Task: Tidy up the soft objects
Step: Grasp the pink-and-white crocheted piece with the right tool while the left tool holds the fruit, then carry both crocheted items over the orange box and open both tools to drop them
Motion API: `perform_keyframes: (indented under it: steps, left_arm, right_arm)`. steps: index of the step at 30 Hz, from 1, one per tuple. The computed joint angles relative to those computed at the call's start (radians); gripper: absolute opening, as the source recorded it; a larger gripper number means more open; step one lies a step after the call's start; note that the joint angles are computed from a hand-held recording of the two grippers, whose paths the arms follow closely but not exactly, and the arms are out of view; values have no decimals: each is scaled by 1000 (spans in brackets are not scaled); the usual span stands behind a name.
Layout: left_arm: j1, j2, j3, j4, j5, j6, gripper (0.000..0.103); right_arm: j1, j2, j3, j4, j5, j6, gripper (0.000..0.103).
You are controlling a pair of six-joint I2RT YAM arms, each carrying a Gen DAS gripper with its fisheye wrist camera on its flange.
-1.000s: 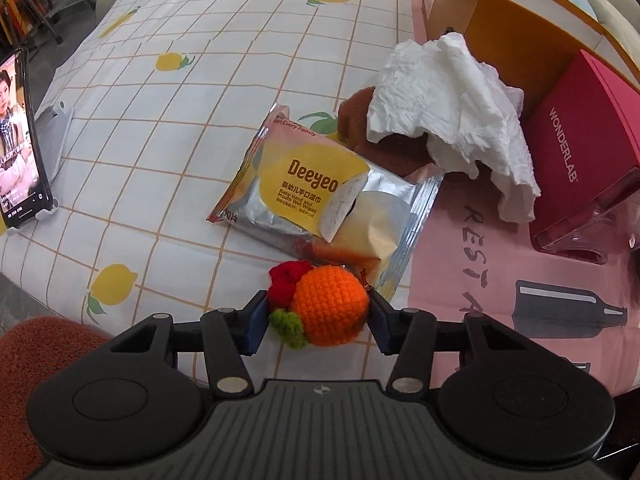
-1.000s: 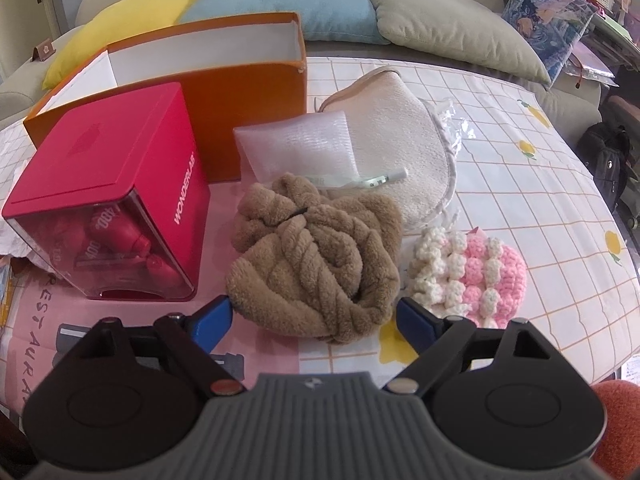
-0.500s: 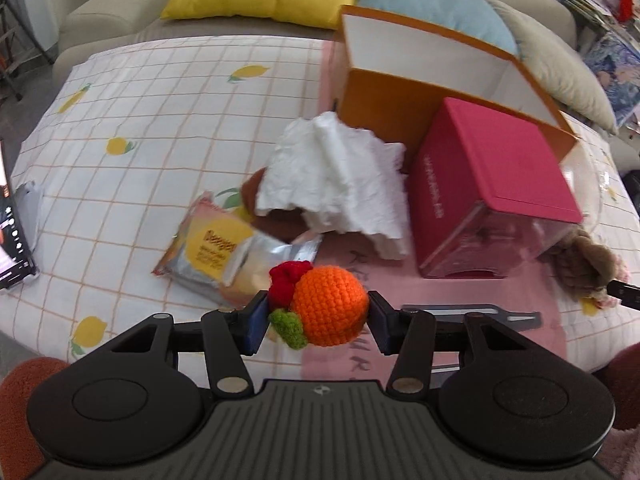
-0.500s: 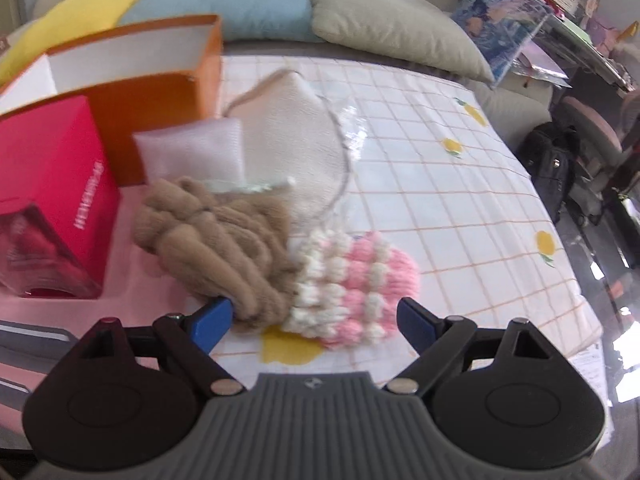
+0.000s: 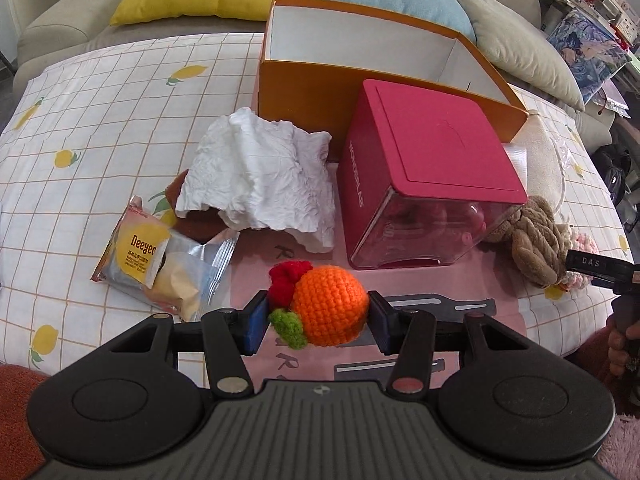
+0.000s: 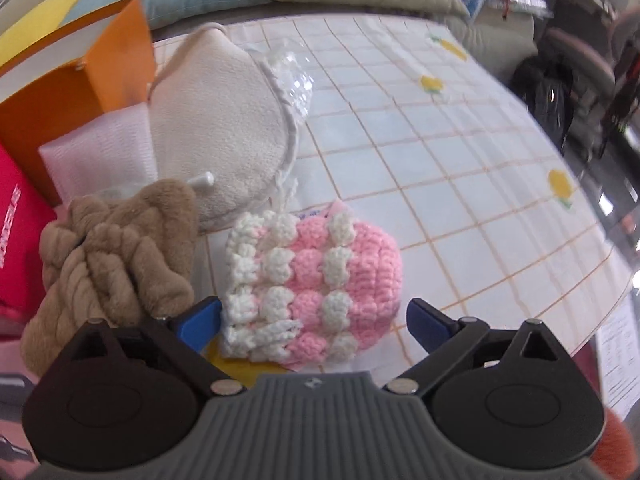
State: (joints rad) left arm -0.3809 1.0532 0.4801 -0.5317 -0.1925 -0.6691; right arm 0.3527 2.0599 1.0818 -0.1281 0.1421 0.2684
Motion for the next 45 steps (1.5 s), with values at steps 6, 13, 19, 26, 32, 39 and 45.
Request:
perform_keyframes:
  steps: [6,13,19,26,32,39,45]
  left_arm:
    - [-12,-24,-9,-5,1,-15,59]
    - [-44,-114,-18,-19,-13,-36,59]
    - [-74,-247,-17,-55,-90,-52,59]
    - [46,-243,67,-6,-39,68,59]
    - [134,-109,173,101,23,185,59]
    - [246,110,331,177,106,297,59]
    - [303,307,480,135,175,422,59]
  right_arm:
    - [1,-32,-47,59,-39,-2,66]
    - [60,-164,-163,113,30,-39,42]
    - [104,-348,-269,168,108,-49,42]
    - [186,-473,-224,156,-10,-63,42]
    - [249,-384,8,55,-123,-78,43]
    - [294,-168,354,-81,-145,-138,43]
    - [286,67,684,-284,-149,-150,44]
